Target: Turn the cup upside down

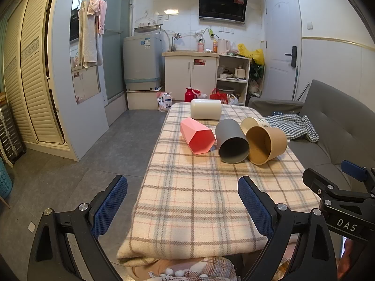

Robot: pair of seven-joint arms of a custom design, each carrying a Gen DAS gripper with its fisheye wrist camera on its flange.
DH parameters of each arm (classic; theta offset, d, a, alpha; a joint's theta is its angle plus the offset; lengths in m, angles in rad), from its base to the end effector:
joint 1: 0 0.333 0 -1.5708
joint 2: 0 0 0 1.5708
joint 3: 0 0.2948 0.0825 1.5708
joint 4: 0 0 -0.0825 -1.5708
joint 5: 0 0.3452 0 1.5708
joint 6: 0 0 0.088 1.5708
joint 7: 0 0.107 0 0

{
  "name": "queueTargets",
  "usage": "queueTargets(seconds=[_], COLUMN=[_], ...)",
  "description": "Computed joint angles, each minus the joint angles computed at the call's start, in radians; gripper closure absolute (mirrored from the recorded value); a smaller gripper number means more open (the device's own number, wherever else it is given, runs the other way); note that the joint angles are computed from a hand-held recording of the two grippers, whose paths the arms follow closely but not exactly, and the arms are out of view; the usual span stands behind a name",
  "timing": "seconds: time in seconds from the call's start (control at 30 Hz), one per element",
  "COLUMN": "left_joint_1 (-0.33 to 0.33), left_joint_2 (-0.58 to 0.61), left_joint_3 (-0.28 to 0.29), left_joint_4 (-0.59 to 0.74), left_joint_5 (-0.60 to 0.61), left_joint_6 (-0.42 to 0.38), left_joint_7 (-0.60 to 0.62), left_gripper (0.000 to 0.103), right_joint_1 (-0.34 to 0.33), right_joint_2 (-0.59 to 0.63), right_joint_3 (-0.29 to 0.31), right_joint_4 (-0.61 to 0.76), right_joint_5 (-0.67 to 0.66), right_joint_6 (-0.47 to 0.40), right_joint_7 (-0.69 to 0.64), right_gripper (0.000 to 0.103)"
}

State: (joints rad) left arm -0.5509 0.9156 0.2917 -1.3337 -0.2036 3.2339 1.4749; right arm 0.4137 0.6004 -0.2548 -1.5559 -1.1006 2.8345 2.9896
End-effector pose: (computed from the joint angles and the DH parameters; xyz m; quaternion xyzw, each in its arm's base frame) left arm 0.6991 -0.2480 0.3276 -0.5557 0.6713 -0.3831 0.3064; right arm 0.6635 0.1872 0.3596 -0.5647 0.6882 -0.3679 0.2685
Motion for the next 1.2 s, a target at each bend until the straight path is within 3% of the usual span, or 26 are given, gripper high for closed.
queueTargets(seconds=[0.87, 1.2], left_joint_1=[0.002, 0.019], left_joint_2=[0.004, 0.016], left_joint_3=[0.000, -0.025], left_joint_4=[0.003, 0.032], left_joint_5=[0.005, 0.016], left_joint_6=[-0.002, -0.022], left_joint_7=[-0.006, 0.008], left_gripper=[0.005, 0.005], right_joint_1=[0.001, -0.008], right_joint_2=[-0.004, 0.009], right_joint_3=[0.002, 0.008], right_joint_4=[-0.001, 0.008], right_joint_5=[0.013, 0.022], right_joint_6=[-0.005, 0.002], right_joint_7=[-0.014, -0.031], right_gripper=[0.000, 0.000])
